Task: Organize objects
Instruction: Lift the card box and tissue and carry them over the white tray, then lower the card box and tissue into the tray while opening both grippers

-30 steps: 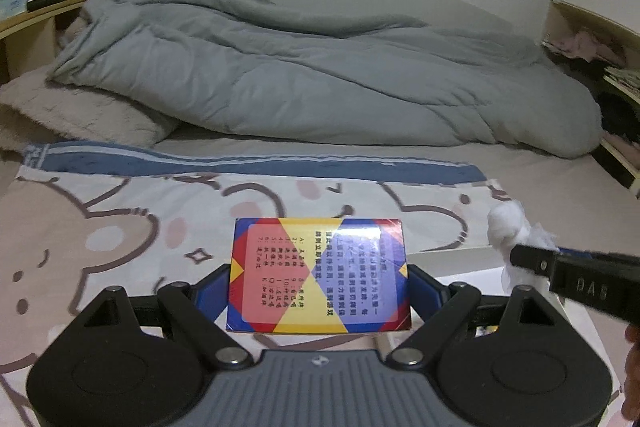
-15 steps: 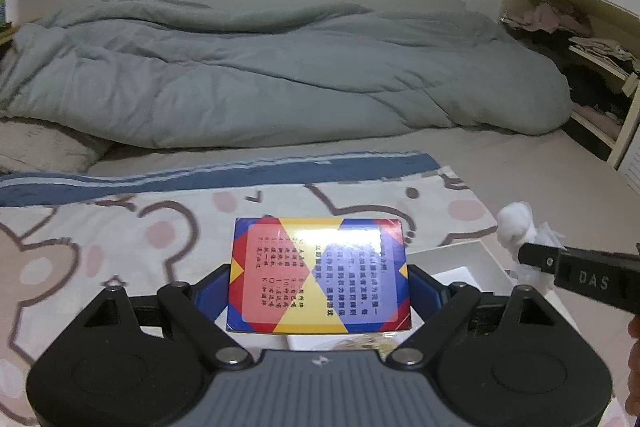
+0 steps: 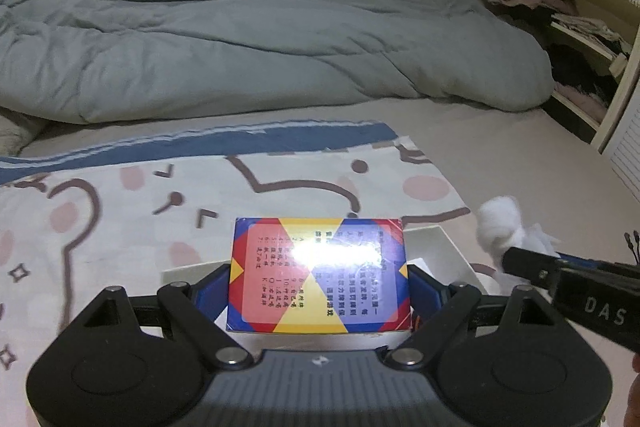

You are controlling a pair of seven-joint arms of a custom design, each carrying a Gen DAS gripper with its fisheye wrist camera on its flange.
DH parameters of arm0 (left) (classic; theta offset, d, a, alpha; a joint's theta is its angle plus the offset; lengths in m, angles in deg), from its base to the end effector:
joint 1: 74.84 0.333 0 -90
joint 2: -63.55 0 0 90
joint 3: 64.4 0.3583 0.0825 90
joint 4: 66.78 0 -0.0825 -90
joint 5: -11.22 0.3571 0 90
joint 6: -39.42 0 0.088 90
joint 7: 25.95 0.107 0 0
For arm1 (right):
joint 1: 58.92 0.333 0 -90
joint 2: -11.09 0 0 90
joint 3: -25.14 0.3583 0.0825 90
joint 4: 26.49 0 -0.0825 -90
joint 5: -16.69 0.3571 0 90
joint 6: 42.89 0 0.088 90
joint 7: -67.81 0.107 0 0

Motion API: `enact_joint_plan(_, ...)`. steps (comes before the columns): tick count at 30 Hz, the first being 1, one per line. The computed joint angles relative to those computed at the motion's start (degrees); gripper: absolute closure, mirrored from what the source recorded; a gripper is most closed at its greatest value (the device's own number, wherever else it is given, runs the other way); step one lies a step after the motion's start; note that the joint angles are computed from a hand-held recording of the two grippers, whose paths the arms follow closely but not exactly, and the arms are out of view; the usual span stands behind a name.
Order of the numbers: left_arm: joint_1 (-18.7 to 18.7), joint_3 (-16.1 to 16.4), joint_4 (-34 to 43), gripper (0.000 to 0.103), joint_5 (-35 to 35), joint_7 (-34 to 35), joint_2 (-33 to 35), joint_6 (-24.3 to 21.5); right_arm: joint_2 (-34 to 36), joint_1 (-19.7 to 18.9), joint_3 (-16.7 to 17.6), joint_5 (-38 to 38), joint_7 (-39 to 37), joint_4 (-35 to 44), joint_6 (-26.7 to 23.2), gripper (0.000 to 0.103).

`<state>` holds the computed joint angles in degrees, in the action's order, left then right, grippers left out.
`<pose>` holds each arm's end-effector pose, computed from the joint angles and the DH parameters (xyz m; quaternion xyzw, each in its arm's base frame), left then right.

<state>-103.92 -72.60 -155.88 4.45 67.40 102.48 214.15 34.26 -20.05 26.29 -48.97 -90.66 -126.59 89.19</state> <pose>0.6268 -0.4282 0.3978 -0.4572 0.7937 -0.3795 0.1305 0.5266 0.4156 0.4207 -0.4610 0.7758 -0.3324 0.2742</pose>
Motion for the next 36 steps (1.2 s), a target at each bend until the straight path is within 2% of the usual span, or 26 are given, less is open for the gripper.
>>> enact_joint_plan(5, -1.0, -0.1, 4.5, 0.014, 1.6, 1.6, 4.0, -0.9, 0.5, -0.8, -0.8, -0.6, 3.1, -1.1, 1.8, 0.074)
enact_joint_plan(11, 0.5, -3.2, 9.0, 0.014, -0.1, 3.0, 8.4, -2.9, 0.6, -2.4, -1.5, -2.2, 7.5, -2.9, 5.6, 0.074)
enact_joint_plan(13, -0.1, -2.5, 9.9, 0.014, -0.4, 2.6, 9.0, -4.4, 1.0, -2.8, -1.7, -3.0, 8.5, -2.9, 6.7, 0.074)
enact_joint_plan(16, -2.0, 0.6, 11.0, 0.014, 0.7, 0.1, 9.3, -8.3, 1.9, -3.1, -1.8, -2.7, 7.0, -1.9, 7.2, 0.074)
enact_joint_plan(22, -3.9, 5.5, 11.4, 0.012, 2.4, -8.4, 9.7, -9.1, 4.4, -2.9, -2.2, -0.1, 3.5, 1.0, 7.6, 0.073)
enact_joint_plan(24, -2.4, 4.1, 10.9, 0.007, 3.2, -8.1, 9.4, -8.6, 4.9, -2.4, -2.6, 0.7, 3.3, 1.6, 7.1, 0.067)
enact_joint_plan(25, -2.0, 3.8, 10.4, 0.007, 3.5, -7.9, 9.1, -8.2, 5.0, -2.2, -2.8, 0.9, 3.5, 1.8, 6.9, 0.062)
enact_joint_plan(27, -1.4, 3.3, 9.5, 0.007, 4.2, -7.4, 8.5, -7.9, 5.0, -2.0, -3.1, 1.2, 3.8, 1.6, 7.6, 0.058)
enact_joint_plan(36, -0.5, 3.1, 6.1, 0.007, 5.4, -6.0, 5.9, -7.1, 5.2, -1.5, -3.1, 4.0, 1.8, 2.3, 7.0, 0.056)
